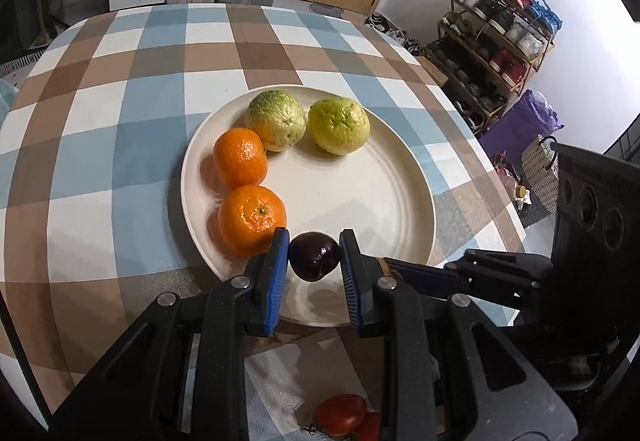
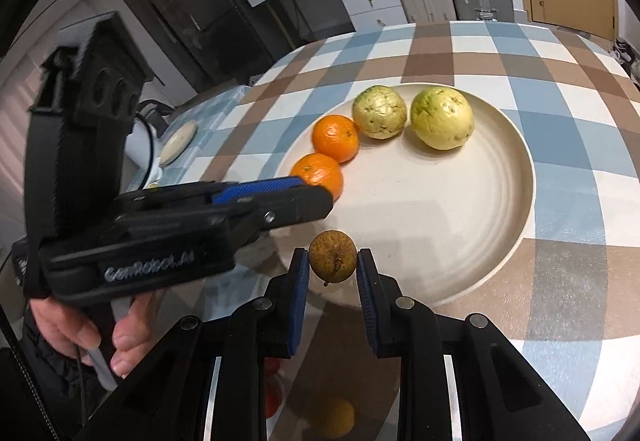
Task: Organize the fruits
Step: 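Lower the brown fruit and dark plum onto the plate and open both tools, then withdraw both tools back to the remaining fruits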
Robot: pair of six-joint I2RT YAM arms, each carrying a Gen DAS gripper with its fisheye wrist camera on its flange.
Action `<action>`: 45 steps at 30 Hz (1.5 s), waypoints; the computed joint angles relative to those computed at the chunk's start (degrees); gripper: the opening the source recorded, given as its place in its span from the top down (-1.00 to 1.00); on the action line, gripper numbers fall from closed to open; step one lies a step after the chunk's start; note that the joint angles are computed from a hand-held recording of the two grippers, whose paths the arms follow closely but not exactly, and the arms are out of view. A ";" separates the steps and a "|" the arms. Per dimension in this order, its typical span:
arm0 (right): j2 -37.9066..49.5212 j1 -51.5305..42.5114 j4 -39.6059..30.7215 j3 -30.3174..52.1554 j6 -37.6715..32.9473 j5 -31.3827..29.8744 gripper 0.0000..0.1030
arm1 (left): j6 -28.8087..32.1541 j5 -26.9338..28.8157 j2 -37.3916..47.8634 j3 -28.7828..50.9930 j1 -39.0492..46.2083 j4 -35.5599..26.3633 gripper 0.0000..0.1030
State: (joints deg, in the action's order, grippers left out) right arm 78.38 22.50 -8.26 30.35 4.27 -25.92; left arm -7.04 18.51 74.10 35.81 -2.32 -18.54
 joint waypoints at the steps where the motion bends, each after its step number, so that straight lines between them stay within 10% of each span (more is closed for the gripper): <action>1: 0.74 0.01 0.24 0.26 0.27 -0.12 0.52 | -0.01 -0.52 0.03 -0.14 -0.20 0.20 0.55; 9: 2.02 2.26 2.64 0.18 2.29 1.98 0.50 | -0.80 -0.05 0.30 -0.55 -0.29 0.76 0.55; 14: 1.38 2.14 3.59 -0.44 2.90 1.41 0.11 | -1.13 0.38 -1.56 -1.50 -0.16 1.40 0.55; 19: -3.62 -0.37 0.99 -1.63 0.54 -0.21 0.02 | -0.75 3.49 -5.12 -2.16 0.73 0.61 -0.04; 28: -17.20 -11.80 -9.46 -3.88 -4.76 -4.32 -0.15 | -4.27 -1.35 -15.91 -3.54 -1.80 -3.54 -0.09; 39: -33.44 -20.58 -21.99 -5.76 -8.09 -8.66 -0.45 | -14.01 -25.70 -42.20 -6.58 -19.84 -20.56 -0.60; 45: -44.61 -28.97 -29.95 -6.71 -10.03 -15.03 -0.90 | -30.31 -47.29 -51.33 -4.55 -41.23 -33.94 -0.99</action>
State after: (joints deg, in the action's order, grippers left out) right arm 33.77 -6.46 -38.21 23.65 -5.76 -40.95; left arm -37.35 -28.77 22.77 31.26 -43.55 -52.48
